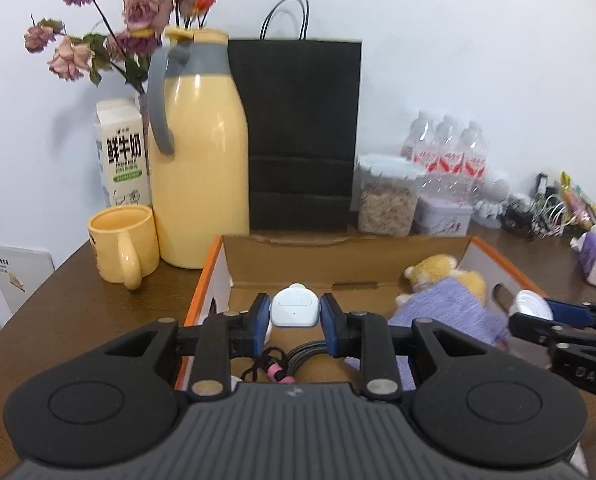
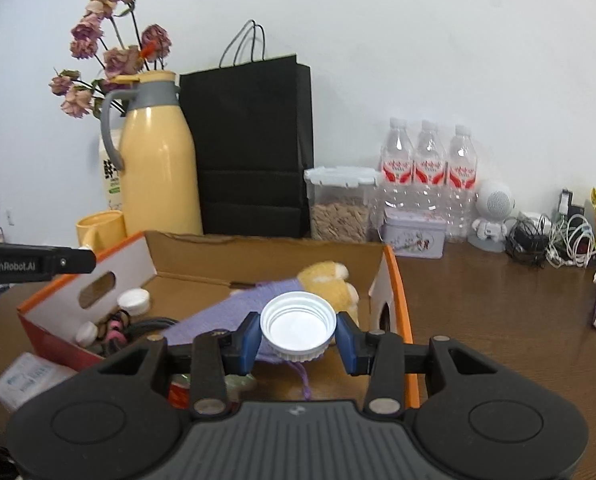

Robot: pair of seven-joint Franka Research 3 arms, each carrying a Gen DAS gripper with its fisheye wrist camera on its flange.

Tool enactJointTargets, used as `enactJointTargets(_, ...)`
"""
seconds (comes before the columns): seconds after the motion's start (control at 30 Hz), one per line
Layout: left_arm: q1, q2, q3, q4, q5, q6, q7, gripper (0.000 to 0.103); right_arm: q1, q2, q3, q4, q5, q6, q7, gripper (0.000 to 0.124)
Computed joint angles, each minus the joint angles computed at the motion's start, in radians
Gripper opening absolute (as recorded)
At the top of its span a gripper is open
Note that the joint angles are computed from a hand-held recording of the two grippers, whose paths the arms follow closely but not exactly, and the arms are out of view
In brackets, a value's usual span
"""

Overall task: Organize objects
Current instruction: 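Drop the white cap and white clip into the cardboard box with both tools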

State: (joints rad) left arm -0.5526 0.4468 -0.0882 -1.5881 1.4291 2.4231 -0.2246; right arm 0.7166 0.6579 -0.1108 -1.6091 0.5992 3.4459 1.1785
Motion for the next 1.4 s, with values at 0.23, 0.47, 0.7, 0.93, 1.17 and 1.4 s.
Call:
enactJointTargets(0.23, 0.013, 0.009, 0.005, -0.009, -0.036, 0.037, 0.023, 0.028, 0.045, 0.021, -0.070, 0.015, -0.001, -0.066, 0.046, 0.039)
enactJointTargets(0.47, -0.002, 0.007, 0.008, -0.016, -0.016, 0.010, 0.008, 0.073, 0.053, 0.021, -0.087, 0.002, -0.039, -0.062, 0.102, 0.055)
enactJointTargets(0.7, -0.014, -0.010, -0.001, -0.031, 0.045, -0.043, -0.051, 0.103, 0.025, 0.010, -0.039, -0.017, -0.035, 0.005, 0.073, 0.098)
enactJointTargets(0.93, -0.011, -0.008, -0.010, -0.028, 0.034, -0.059, -0.044, 0.103, 0.033, 0.009, -0.037, -0.012, 0.011, 0.013, 0.024, 0.100)
enactJointTargets(1.17, -0.011, -0.017, -0.013, -0.035, 0.043, -0.062, -0.054, 0.103, 0.013, -0.004, 0.001, -0.024, 0.036, 0.047, -0.020, 0.103)
enactJointTargets(1.4, -0.001, -0.076, -0.034, -0.094, 0.058, -0.059, -0.093, 0.103, -0.038, -0.074, 0.083, -0.108, 0.026, 0.099, -0.074, 0.103)
